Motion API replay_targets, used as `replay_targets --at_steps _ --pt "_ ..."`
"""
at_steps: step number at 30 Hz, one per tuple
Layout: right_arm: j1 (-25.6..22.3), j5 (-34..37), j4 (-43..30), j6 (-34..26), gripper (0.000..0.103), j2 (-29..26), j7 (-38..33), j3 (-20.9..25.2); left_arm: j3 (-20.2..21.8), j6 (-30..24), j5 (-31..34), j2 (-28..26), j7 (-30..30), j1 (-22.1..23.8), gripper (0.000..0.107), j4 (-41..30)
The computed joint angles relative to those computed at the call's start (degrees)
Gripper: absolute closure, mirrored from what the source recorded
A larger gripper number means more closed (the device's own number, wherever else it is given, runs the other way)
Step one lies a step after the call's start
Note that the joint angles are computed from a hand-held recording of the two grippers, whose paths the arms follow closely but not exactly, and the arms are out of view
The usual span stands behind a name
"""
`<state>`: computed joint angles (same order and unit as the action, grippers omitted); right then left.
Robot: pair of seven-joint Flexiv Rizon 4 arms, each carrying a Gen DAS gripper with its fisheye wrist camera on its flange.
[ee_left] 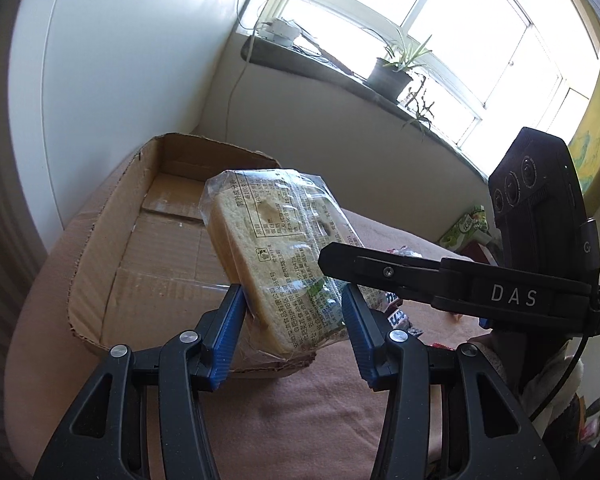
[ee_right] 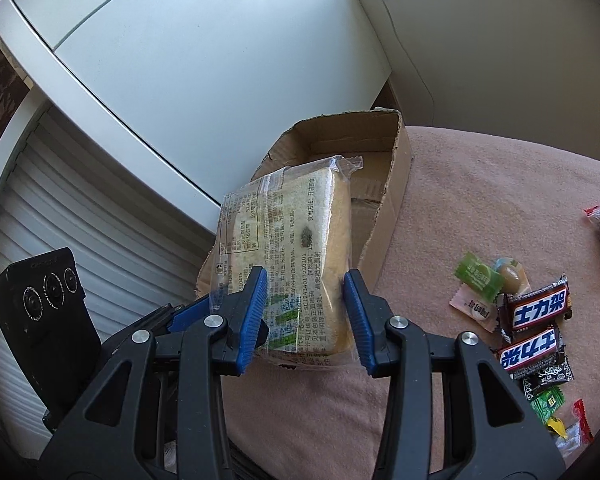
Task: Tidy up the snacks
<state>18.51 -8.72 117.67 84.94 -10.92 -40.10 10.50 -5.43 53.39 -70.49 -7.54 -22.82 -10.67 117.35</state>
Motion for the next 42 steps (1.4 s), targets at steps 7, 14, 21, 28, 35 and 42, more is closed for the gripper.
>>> replay_targets --at_steps 7,14,21,28,35,42 --pt "-1.0 4.3 -7.0 -3.2 0.060 -5.8 -5.4 2.7 0.2 0.0 1.6 -1.8 -1.8 1.5 0.059 -1.4" --pt "-0.8 5.6 -10.1 -4.8 0.060 -8.4 -7.6 2.7 -0.2 2.1 2.5 -2.4 -2.0 1.7 0.059 -1.5" --pt "2.8 -0.5 -8.1 -5.6 0.060 -7.0 -2.7 -2.2 -0.7 6.5 1.6 -1.7 0.1 0.8 0.060 -0.4" --pt "4.1 -6.3 -5.2 -4.2 0.051 -5.1 1.8 -4.4 -0.7 7.9 0.9 -0.8 1.3 0.2 0.060 0.5" --pt "5.1 -14.1 -1.6 -3.4 0.051 -2.7 8.5 -6.9 -0.5 9.7 -0.4 0.7 3.0 -1.0 0.060 2.0" --pt "6.2 -32.6 5.0 -3.8 0.046 2.1 22.8 -11.9 -0.3 11.0 -2.2 2.4 5.1 -2.5 0.059 4.1"
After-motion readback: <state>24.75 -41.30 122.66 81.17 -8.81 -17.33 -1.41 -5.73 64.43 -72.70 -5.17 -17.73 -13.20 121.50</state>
